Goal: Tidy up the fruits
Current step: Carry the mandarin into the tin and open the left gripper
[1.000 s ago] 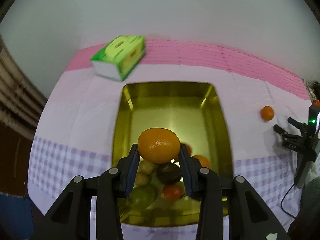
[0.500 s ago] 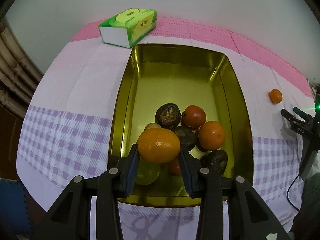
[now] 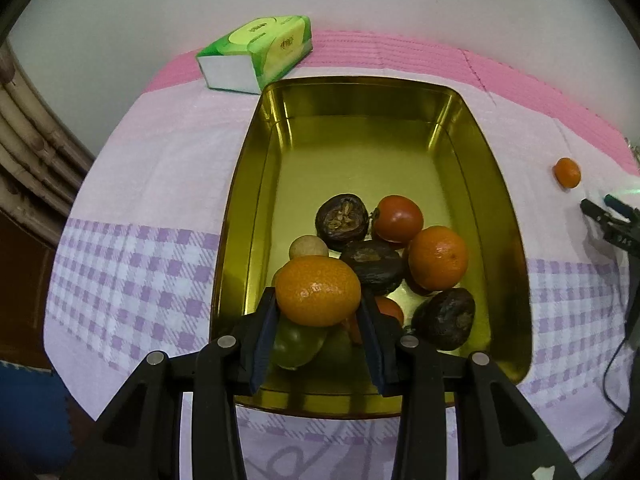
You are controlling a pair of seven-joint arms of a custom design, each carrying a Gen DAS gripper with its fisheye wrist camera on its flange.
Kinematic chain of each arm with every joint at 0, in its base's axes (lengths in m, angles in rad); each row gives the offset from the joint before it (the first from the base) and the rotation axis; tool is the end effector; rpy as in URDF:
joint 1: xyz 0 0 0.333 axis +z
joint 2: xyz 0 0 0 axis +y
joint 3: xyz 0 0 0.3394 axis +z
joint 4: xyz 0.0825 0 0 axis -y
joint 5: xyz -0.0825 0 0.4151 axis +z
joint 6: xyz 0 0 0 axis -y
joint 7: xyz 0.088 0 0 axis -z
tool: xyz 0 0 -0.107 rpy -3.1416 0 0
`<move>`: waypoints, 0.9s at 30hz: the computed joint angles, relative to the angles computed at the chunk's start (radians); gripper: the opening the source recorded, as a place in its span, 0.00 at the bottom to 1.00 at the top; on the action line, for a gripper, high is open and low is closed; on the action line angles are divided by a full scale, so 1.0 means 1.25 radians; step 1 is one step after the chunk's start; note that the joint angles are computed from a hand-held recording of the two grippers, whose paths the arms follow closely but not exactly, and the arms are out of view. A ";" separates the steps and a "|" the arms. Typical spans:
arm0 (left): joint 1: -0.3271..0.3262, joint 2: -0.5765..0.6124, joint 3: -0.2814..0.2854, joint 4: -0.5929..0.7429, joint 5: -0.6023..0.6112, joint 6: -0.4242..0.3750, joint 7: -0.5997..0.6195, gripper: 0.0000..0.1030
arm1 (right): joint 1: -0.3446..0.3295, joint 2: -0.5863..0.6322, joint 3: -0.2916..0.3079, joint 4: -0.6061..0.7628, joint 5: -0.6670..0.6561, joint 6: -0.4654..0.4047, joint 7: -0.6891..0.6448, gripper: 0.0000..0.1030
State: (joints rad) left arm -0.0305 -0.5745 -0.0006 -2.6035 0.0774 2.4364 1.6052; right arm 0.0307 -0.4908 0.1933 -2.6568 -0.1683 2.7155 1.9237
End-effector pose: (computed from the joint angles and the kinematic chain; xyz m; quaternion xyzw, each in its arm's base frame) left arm 0.4166 -0.0128 0.4898 -0.6516 0.7305 -0.1210 0.1648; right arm 0.4221 0.1039 0.4567 -0.6814 0.6758 -0.2133 0.1827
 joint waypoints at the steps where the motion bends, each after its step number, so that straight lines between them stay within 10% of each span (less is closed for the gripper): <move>1: 0.002 -0.001 -0.004 -0.001 0.004 0.002 -0.003 0.35 | 0.001 -0.001 -0.001 -0.001 0.000 0.000 0.000 1.00; 27: -0.005 -0.007 0.022 -0.007 -0.033 0.027 0.028 0.46 | -0.002 0.006 0.002 0.004 -0.003 0.001 0.008 1.00</move>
State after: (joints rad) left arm -0.0366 -0.5830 0.0266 -2.6128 0.0355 2.4701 1.6398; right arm 0.0277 -0.4829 0.1957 -2.6517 -0.1720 2.7166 1.9331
